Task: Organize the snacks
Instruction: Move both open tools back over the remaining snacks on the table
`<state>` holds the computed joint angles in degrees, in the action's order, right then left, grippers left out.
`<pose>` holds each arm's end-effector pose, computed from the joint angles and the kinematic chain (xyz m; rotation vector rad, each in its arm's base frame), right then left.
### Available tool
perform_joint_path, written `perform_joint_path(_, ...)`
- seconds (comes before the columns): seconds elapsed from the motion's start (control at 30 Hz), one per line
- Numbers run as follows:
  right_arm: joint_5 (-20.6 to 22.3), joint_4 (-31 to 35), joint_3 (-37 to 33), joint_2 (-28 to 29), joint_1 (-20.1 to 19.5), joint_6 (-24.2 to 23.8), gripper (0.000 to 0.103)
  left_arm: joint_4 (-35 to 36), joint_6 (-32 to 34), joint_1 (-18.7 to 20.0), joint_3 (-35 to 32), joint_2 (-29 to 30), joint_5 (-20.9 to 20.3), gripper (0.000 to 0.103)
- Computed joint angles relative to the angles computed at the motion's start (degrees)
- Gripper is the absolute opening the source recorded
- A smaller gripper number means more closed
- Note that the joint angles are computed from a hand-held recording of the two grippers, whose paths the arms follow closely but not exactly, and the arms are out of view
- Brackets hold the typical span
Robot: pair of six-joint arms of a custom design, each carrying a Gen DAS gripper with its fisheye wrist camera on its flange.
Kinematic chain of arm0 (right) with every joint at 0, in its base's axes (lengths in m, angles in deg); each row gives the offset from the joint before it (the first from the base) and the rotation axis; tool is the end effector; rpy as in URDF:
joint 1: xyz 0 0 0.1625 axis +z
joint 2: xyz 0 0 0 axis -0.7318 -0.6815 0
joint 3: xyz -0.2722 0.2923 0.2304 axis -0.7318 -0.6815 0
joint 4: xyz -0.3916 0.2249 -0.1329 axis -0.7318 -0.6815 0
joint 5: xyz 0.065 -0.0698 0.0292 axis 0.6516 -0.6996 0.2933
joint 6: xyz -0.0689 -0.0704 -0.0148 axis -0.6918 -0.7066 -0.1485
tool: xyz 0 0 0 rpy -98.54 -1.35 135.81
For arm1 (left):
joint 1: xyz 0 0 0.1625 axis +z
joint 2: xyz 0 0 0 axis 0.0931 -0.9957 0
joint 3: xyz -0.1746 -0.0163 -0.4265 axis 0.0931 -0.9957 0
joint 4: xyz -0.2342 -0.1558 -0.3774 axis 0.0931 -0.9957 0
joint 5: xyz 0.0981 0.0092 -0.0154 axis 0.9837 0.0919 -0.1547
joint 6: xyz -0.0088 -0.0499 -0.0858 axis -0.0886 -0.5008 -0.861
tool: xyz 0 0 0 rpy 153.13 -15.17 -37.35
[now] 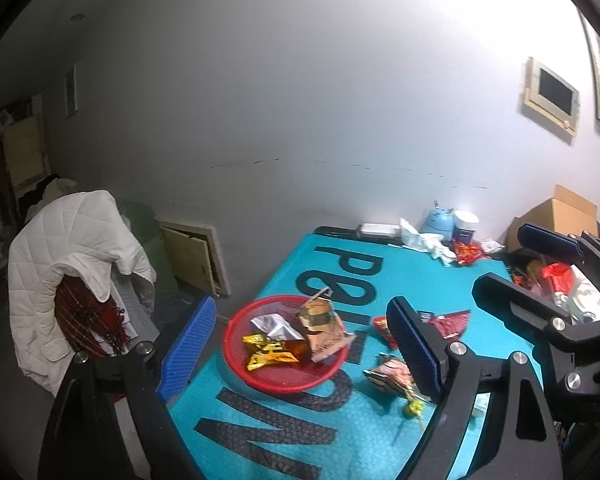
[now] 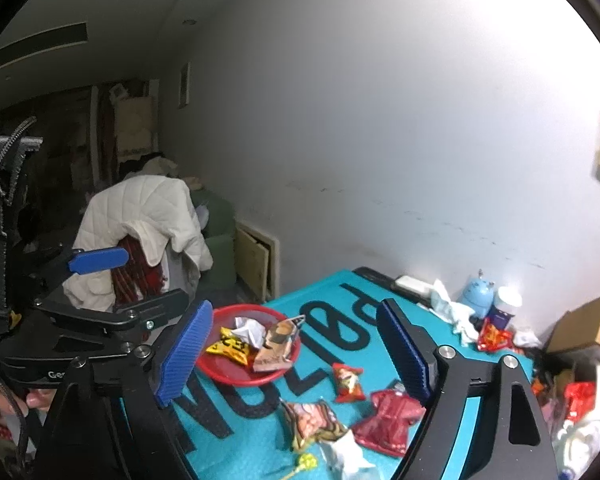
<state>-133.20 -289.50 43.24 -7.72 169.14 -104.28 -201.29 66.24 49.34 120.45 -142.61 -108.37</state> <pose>0.4705 -0.6046 0.1243 0.9010 -2.1213 1.2275 -0.1897 -0.6141 0.3857 0.7553 2.1503 -1.1743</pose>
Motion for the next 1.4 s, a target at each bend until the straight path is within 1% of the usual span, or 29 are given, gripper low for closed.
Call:
perform_joint_path(0.1, -1.25, -1.84, 1.85, -0.87, 0.6, -0.21, 0.086, 0.21, -0.27, -0.51, 1.58, -1.03, -1.55, 0.088)
perform_joint_path(0.27, -3.24, -4.31, 5.3, -2.45, 1.26, 0.75, 0.087, 2.06, -1.41, -1.06, 3.44, -2.12, -4.25, 0.088)
perform_joint_path(0.47, -6.43, -5.04, 8.33, -3.69, 1.03, 2.84, 0.087, 3.96, -1.89, -1.34, 4.91, -2.0, -6.31, 0.088)
perform_joint_path(0.57, -7.27, -5.05, 9.85, -4.52, 0.55, 4.28, 0.087, 5.73, -2.43, -1.24, 5.13, -1.67, -7.61, 0.088)
perform_joint_path(0.8, -8.05, -5.16, 13.01, -6.18, -0.4, 6.8, 0.087, 8.91, -4.08, -0.76, 5.12, -0.47, -10.4, 0.088)
perform_joint_path(0.93, -7.23, -3.57, 14.89, -7.42, -1.68, 10.1, 0.087, 11.06, -4.86, -0.33, 4.92, 0.28, -11.7, 0.088)
perform_joint_path(1.17, -6.45, -1.21, 16.89, -8.49, -3.85, 15.04, 0.087, 13.84, -6.32, 0.73, 4.26, 2.29, -12.45, 0.088)
perform_joint_path(1.4, -6.07, 0.48, 17.55, -8.3, -5.64, 16.63, 0.087, 16.7, -7.64, 2.17, 3.18, 4.42, -12.76, 0.088)
